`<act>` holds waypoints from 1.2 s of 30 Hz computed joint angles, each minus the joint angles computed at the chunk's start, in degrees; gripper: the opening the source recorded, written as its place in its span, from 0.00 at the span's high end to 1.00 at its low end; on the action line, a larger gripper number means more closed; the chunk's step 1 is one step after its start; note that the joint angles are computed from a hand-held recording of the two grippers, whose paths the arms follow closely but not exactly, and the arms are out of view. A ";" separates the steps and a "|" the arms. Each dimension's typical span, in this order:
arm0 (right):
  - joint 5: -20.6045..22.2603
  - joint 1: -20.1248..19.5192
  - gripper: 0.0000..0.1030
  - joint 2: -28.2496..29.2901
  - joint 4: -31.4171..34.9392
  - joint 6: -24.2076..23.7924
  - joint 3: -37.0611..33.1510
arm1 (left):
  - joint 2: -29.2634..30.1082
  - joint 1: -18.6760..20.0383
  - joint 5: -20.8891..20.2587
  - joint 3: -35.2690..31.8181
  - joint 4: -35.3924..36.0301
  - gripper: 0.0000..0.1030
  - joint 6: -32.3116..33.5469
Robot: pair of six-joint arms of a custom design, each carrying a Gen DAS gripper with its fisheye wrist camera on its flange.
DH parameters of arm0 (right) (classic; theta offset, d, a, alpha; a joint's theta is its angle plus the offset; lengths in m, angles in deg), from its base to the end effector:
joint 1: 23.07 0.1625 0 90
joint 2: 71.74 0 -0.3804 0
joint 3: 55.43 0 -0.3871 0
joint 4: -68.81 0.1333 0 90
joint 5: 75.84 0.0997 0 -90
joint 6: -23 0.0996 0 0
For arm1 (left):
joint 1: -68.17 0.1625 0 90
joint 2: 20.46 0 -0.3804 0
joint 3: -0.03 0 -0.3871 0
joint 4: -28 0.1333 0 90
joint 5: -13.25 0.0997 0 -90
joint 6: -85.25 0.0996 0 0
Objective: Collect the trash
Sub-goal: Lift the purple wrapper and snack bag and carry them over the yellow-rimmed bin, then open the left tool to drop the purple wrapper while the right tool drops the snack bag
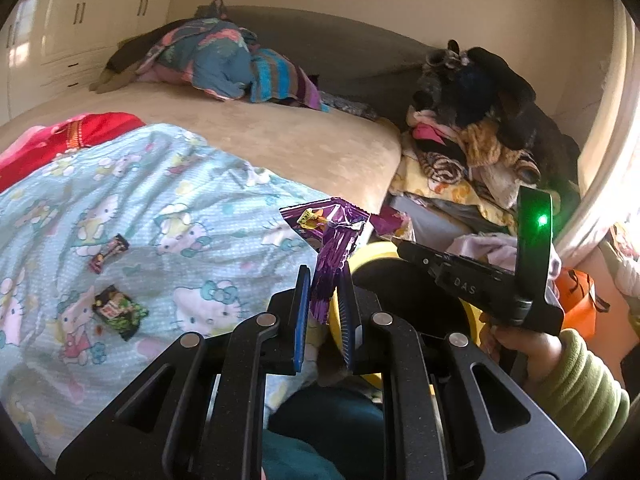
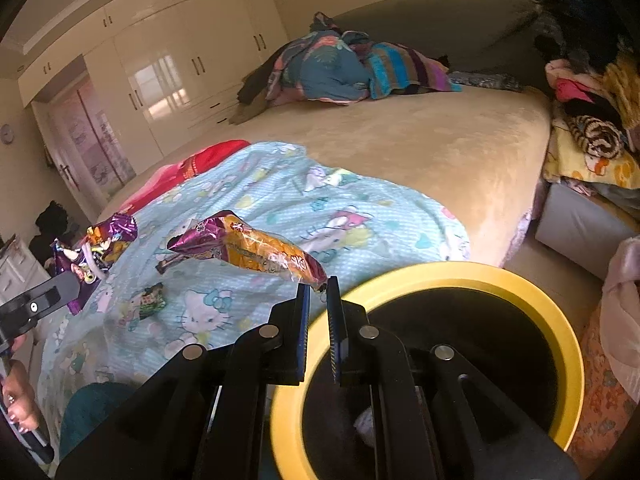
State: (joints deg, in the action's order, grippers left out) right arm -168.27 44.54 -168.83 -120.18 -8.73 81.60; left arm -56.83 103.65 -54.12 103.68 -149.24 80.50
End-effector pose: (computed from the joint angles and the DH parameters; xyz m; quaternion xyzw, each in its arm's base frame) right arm -0.0279 -0.4065 0.3258 0.0604 -0.8679 0.4304 0.2406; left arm -0.3734 -0.4769 -0.0214 0.3755 0.8904 -0.2433 0.0839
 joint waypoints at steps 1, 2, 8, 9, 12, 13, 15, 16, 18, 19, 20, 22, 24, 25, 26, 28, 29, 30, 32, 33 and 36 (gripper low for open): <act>0.13 -0.50 0.91 -0.40 0.06 0.02 0.21 | 0.34 -0.19 -0.41 -0.17 0.26 0.91 0.05; 0.23 -1.07 0.91 -0.89 0.02 0.06 0.46 | 0.55 -0.36 -0.48 -0.25 0.34 0.91 0.17; 0.81 -4.04 0.91 -3.03 0.29 0.54 1.43 | 2.10 -1.40 -1.37 -0.89 1.07 0.91 1.06; 0.73 -4.55 0.91 -3.30 0.28 0.63 1.54 | 2.29 -1.52 -1.49 -0.99 1.21 0.91 1.04; 0.53 -5.78 0.91 -3.79 -0.03 0.53 1.69 | 3.00 -1.89 -1.97 -1.37 1.57 0.91 1.19; 0.72 -6.33 0.91 -4.01 0.11 0.60 1.67 | 3.28 -2.04 -2.37 -1.47 1.81 0.91 0.98; 0.72 -7.03 0.91 -4.20 0.19 1.02 1.62 | 3.67 -2.17 -3.05 -1.58 2.31 0.91 0.81; 0.56 -7.36 0.91 -4.21 0.10 1.06 1.59 | 4.03 -2.36 -3.10 -1.73 2.58 0.91 1.02; 0.18 -7.91 0.91 -4.29 0.06 1.01 1.52 | 4.80 -2.70 -3.30 -2.10 3.11 0.91 1.31; 0.09 -8.22 0.91 -4.31 0.09 1.05 1.45 | 5.14 -2.79 -3.56 -2.24 3.30 0.91 1.36; 0.09 -8.72 0.91 -4.33 0.13 1.23 1.43 | 5.40 -2.90 -3.78 -2.34 3.46 0.91 1.38; 0.12 -9.48 0.91 -4.34 0.48 1.55 1.29 | 6.19 -3.22 -4.32 -2.66 3.92 0.91 1.62; 0.20 -10.43 0.91 -4.34 0.85 1.64 1.26 | 6.87 -3.45 -4.57 -2.87 4.16 0.91 2.10; 0.15 -10.74 0.91 -4.24 1.04 1.70 1.19 | 7.39 -3.65 -4.82 -3.14 4.63 0.91 2.18; 0.10 -11.05 0.91 -4.10 1.18 1.75 1.09 | 7.72 -3.71 -5.08 -3.33 4.95 0.91 2.32; -0.07 -11.77 0.91 -3.82 1.55 2.00 0.97 | 8.52 -3.95 -5.15 -3.73 5.45 0.91 2.71; -0.08 -12.15 0.91 -3.68 1.65 2.12 0.94 | 8.88 -4.02 -5.26 -3.97 5.84 0.91 2.84; -0.04 -12.60 0.91 -3.56 1.80 2.32 0.84 | 9.18 -4.00 -5.41 -4.14 6.09 0.91 2.85; 0.02 -13.15 0.91 -3.35 1.82 2.61 0.82 | 9.94 -3.88 -5.74 -4.73 6.86 0.91 2.76; 0.04 -13.56 0.91 -3.28 1.85 2.78 0.77 | 10.41 -3.77 -5.94 -5.17 7.47 0.91 2.64; 0.64 -14.80 0.91 -3.35 2.05 3.12 0.65 | 11.36 -3.35 -7.19 -6.18 8.85 0.91 2.34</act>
State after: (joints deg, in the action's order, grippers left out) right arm -167.63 29.74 -172.18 -118.13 -5.61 82.25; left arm -45.47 100.30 -61.31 97.50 -140.39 82.84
